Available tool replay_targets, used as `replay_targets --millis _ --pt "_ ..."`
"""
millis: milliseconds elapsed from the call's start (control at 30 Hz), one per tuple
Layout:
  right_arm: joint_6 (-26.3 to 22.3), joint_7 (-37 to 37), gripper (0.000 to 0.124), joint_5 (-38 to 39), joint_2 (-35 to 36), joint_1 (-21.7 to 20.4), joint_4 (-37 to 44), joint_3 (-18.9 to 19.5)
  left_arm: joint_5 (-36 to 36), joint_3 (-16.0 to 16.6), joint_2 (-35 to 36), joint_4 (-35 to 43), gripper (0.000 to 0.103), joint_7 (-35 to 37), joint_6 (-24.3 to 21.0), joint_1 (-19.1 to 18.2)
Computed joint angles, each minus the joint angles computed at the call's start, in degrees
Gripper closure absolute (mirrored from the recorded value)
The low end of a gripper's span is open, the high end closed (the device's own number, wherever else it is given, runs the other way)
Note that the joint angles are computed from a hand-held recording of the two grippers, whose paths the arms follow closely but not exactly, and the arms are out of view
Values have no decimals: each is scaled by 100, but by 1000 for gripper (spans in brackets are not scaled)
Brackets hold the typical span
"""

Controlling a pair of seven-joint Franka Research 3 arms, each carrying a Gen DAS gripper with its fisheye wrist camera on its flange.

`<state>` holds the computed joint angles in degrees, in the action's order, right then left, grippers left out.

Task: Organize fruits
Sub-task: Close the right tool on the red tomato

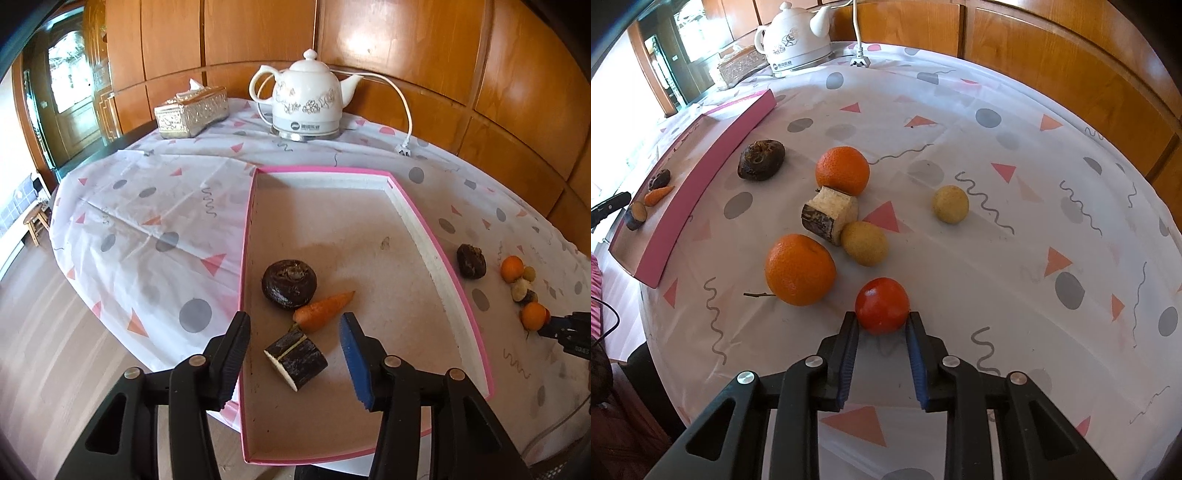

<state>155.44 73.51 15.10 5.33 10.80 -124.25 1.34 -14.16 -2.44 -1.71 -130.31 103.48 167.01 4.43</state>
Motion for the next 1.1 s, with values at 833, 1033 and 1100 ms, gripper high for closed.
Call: replay_targets --millis 833,1033,1100 --pt "52 -260 100 193 -189 52 -136 47 -102 113 -177 -216 37 106 472 -264" --pt "17 -208 105 133 -281 70 -202 47 -393 140 -180 -218 37 315 485 -301" --pt "-37 -147 102 105 -228 63 -148 34 -411 134 -185 -231 37 341 489 -300"
